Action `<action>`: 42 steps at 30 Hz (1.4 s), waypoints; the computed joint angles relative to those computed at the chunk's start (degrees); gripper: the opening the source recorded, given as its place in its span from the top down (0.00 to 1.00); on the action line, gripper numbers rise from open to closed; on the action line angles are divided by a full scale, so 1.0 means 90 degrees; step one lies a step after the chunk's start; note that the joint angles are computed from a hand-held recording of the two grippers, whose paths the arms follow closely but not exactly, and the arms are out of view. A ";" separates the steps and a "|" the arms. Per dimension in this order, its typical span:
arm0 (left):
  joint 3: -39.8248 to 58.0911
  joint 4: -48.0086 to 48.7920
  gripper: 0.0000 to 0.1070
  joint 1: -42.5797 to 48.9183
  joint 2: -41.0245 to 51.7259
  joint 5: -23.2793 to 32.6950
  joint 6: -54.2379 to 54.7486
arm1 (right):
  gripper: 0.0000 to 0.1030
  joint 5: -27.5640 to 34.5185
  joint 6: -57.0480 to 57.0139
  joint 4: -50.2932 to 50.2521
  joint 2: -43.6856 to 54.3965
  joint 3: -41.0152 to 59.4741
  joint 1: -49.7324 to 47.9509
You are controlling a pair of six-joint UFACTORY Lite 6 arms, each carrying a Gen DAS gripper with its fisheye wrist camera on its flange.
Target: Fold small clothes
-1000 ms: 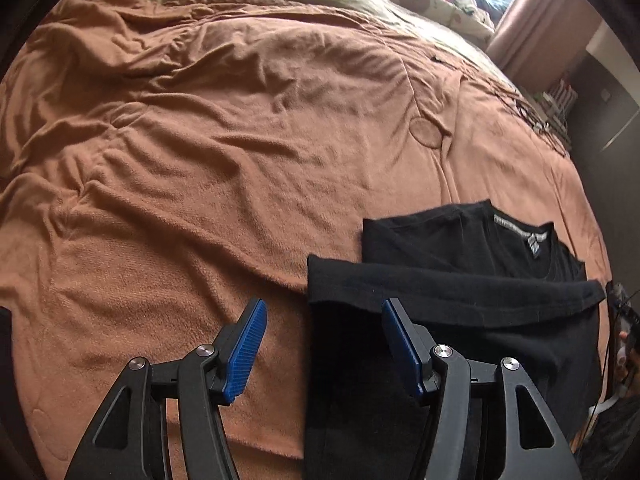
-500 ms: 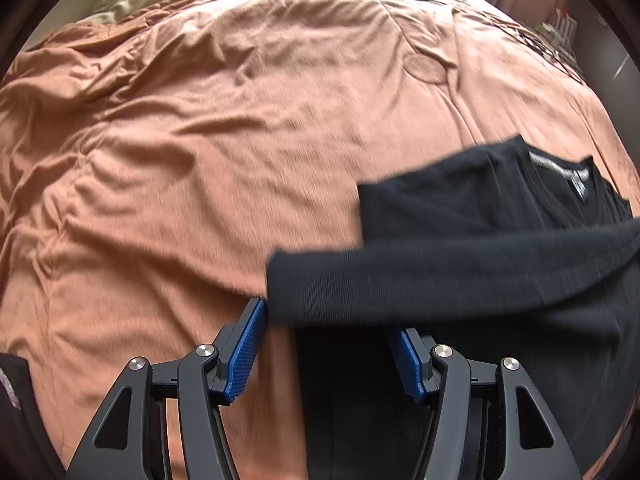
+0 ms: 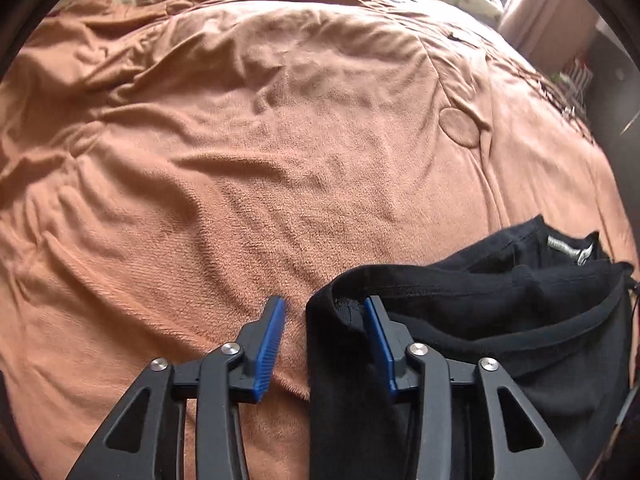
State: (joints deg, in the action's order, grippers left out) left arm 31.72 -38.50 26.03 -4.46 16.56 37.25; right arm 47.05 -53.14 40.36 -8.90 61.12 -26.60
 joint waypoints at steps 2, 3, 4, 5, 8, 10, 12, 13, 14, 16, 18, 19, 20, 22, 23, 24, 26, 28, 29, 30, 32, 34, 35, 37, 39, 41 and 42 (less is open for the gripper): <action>-0.0055 -0.1004 0.61 0.0289 -0.0209 0.0363 0.1060 | 0.47 0.0495 -0.0473 0.0394 -0.0109 0.0031 -0.0353; -0.0097 -0.1335 0.61 0.0422 -0.0348 0.0550 0.1445 | 0.47 0.0702 -0.0652 0.0503 -0.0125 0.0059 -0.0523; -0.0126 -0.1484 0.61 0.0514 -0.0485 0.0670 0.1643 | 0.47 0.0910 -0.0811 0.0581 -0.0144 0.0081 -0.0695; -0.0182 -0.1481 0.61 0.0581 -0.0715 0.0761 0.1693 | 0.47 0.1045 -0.0870 0.0563 -0.0142 0.0111 -0.0813; -0.0221 -0.1220 0.61 0.0754 -0.1049 0.1114 0.1642 | 0.47 0.1138 -0.1014 0.0418 -0.0044 0.0132 -0.0975; -0.0202 -0.0950 0.61 0.0756 -0.1103 0.1235 0.1518 | 0.47 0.1161 -0.1002 0.0257 0.0067 0.0226 -0.1026; -0.0276 -0.0574 0.61 0.0769 -0.1316 0.1338 0.1346 | 0.47 0.1232 -0.1024 0.0172 0.0175 0.0287 -0.1097; -0.0306 -0.0450 0.61 0.0802 -0.1388 0.1381 0.1309 | 0.47 0.1361 -0.0969 0.0183 0.0233 0.0413 -0.1143; -0.0378 -0.0377 0.61 0.0912 -0.1505 0.1474 0.1369 | 0.47 0.1425 -0.0957 0.0165 0.0270 0.0465 -0.1178; -0.0484 -0.0304 0.61 0.1062 -0.1589 0.1532 0.1501 | 0.47 0.1366 -0.0815 -0.0029 0.0223 0.0503 -0.1069; -0.0565 0.0318 0.61 0.0869 -0.1450 0.1226 0.1048 | 0.48 0.1182 -0.0688 -0.0132 0.0251 0.0456 -0.0873; -0.0579 0.0509 0.61 0.0752 -0.1295 0.1074 0.0857 | 0.51 0.1038 -0.0572 -0.0179 0.0274 0.0419 -0.0720; -0.0599 0.0603 0.61 0.0664 -0.1140 0.0956 0.0755 | 0.57 0.0872 -0.0488 -0.0219 0.0343 0.0394 -0.0576; -0.0627 0.0539 0.61 0.0424 -0.0913 0.0636 0.0695 | 0.58 0.0695 -0.0463 -0.0124 0.0375 0.0331 -0.0378; -0.0624 0.0395 0.61 0.0311 -0.0837 0.0499 0.0763 | 0.58 0.0638 -0.0504 -0.0022 0.0426 0.0346 -0.0311; -0.0600 0.0177 0.61 0.0251 -0.0760 0.0420 0.0915 | 0.59 0.0608 -0.0522 0.0055 0.0472 0.0367 -0.0265; -0.0479 -0.0339 0.61 0.0135 -0.0518 0.0287 0.1284 | 0.59 0.0635 -0.0625 0.0279 0.0617 0.0426 -0.0229; -0.0297 -0.0722 0.61 0.0004 -0.0237 0.0142 0.1527 | 0.66 0.0616 -0.0765 0.0459 0.0812 0.0471 -0.0222; -0.0225 -0.0943 0.61 -0.0039 -0.0130 0.0078 0.1692 | 0.70 0.0663 -0.0818 0.0554 0.0937 0.0539 -0.0233; -0.0185 -0.1242 0.61 -0.0037 -0.0053 0.0052 0.1954 | 0.75 0.0739 -0.0915 0.0680 0.1033 0.0569 -0.0294; -0.0150 -0.1895 0.62 -0.0024 0.0066 0.0016 0.2529 | 0.85 0.0967 -0.1045 0.0921 0.1261 0.0707 -0.0435; -0.0173 -0.2555 0.66 -0.0010 0.0122 0.0011 0.3140 | 0.97 0.1065 -0.1213 0.1150 0.1291 0.0699 -0.0573; -0.0170 -0.2902 0.74 0.0006 0.0151 0.0055 0.3478 | 0.98 0.1085 -0.1282 0.1254 0.1259 0.0651 -0.0652; -0.0180 -0.3280 0.90 0.0063 0.0157 0.0215 0.3856 | 0.98 0.1241 -0.1460 0.1495 0.1206 0.0560 -0.0876; -0.0310 -0.3375 0.93 -0.0045 -0.0088 0.0062 0.3886 | 0.99 0.1326 -0.1592 0.1636 0.1043 0.0423 -0.1031; -0.0453 -0.3307 0.93 0.0040 -0.0466 0.0132 0.3810 | 0.99 0.1399 -0.1692 0.1742 0.0846 0.0266 -0.1233; -0.0510 -0.3284 0.93 0.0196 -0.0672 0.0283 0.3777 | 0.99 0.1463 -0.1679 0.1787 0.0758 0.0209 -0.1347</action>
